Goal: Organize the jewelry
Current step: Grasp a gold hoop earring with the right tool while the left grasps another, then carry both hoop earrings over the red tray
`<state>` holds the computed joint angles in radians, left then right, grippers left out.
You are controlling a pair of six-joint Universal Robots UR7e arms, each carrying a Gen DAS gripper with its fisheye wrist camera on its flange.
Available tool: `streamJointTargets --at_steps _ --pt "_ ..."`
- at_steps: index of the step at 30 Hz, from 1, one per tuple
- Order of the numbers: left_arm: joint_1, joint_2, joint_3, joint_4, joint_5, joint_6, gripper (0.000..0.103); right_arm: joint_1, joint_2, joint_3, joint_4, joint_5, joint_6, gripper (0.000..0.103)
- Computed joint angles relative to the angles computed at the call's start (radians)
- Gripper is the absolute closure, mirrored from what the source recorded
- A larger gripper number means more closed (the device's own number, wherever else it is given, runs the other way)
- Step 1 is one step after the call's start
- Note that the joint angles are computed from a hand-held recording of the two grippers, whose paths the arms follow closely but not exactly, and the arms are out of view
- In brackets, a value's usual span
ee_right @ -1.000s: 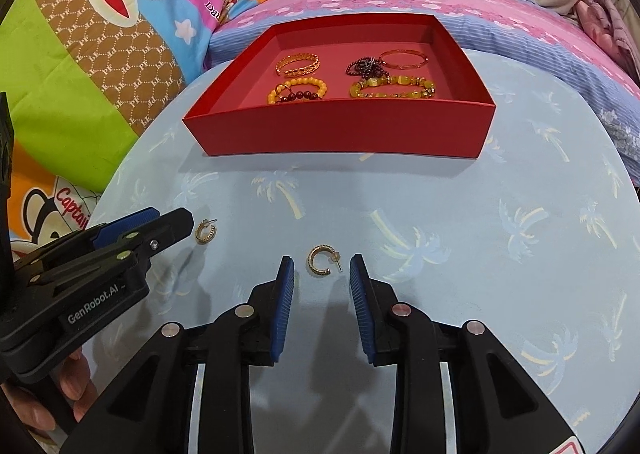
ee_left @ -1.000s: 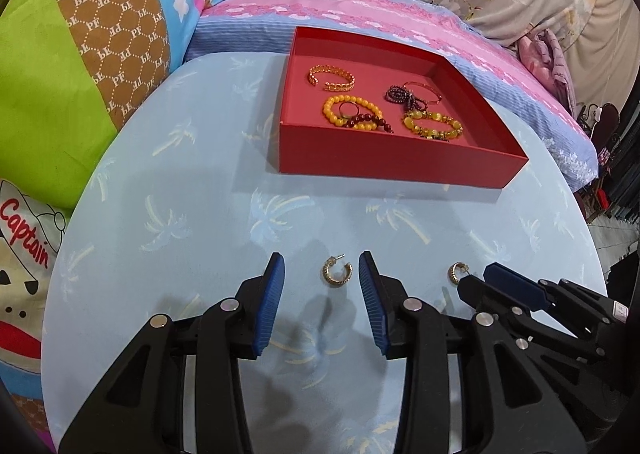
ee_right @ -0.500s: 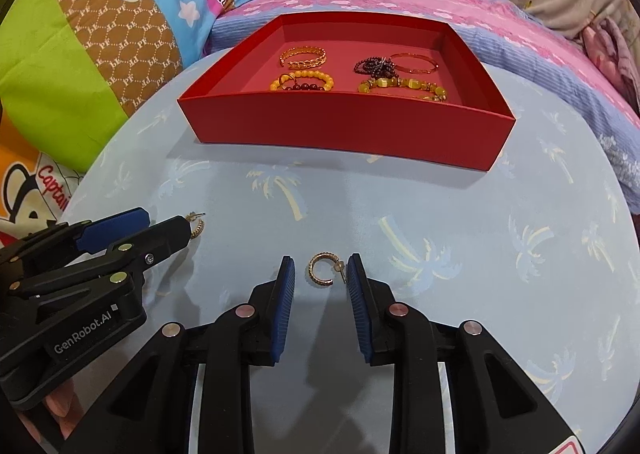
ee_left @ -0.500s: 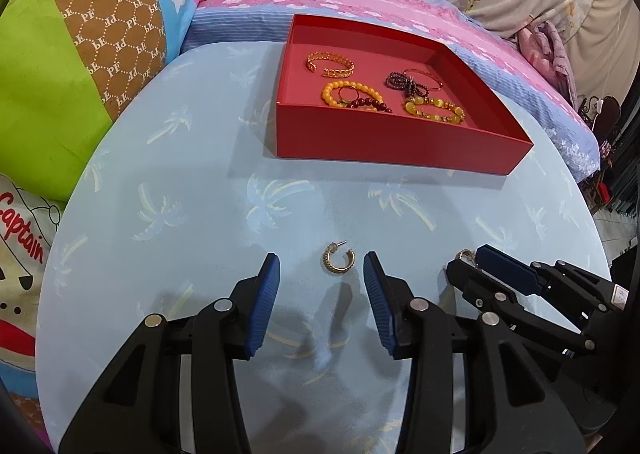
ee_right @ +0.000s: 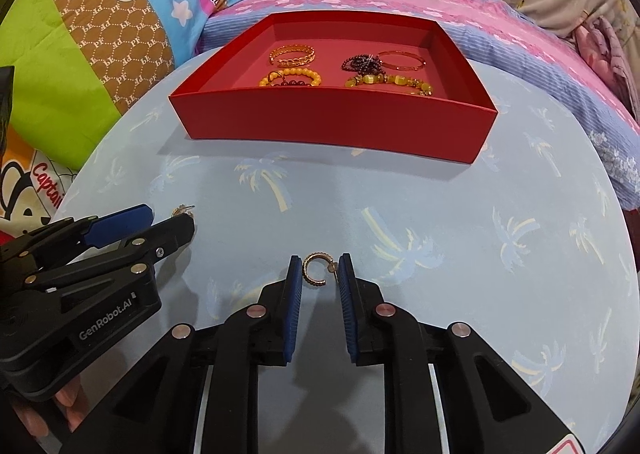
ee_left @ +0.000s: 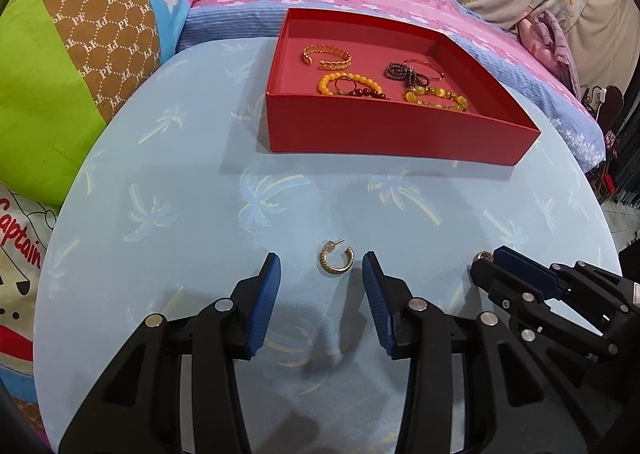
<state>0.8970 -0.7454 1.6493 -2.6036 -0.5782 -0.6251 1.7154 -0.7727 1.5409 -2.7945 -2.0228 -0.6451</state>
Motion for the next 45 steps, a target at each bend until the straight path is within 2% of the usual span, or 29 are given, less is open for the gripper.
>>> streamJointTargets --at_steps 14,38,45 --pt "0.002 0.011 -0.010 -0.032 -0.027 0.050 0.087 -0.003 -0.012 0.011 0.006 0.009 0.017 0.086" --pt "-0.030 0.005 -0.043 -0.021 -0.030 0.058 0.087 0.015 -0.052 0.002 -0.008 0.049 0.026 0.086" --pt "-0.041 0.018 -0.082 -0.043 -0.016 0.107 0.087 0.026 -0.057 -0.030 -0.016 0.070 0.021 0.086"
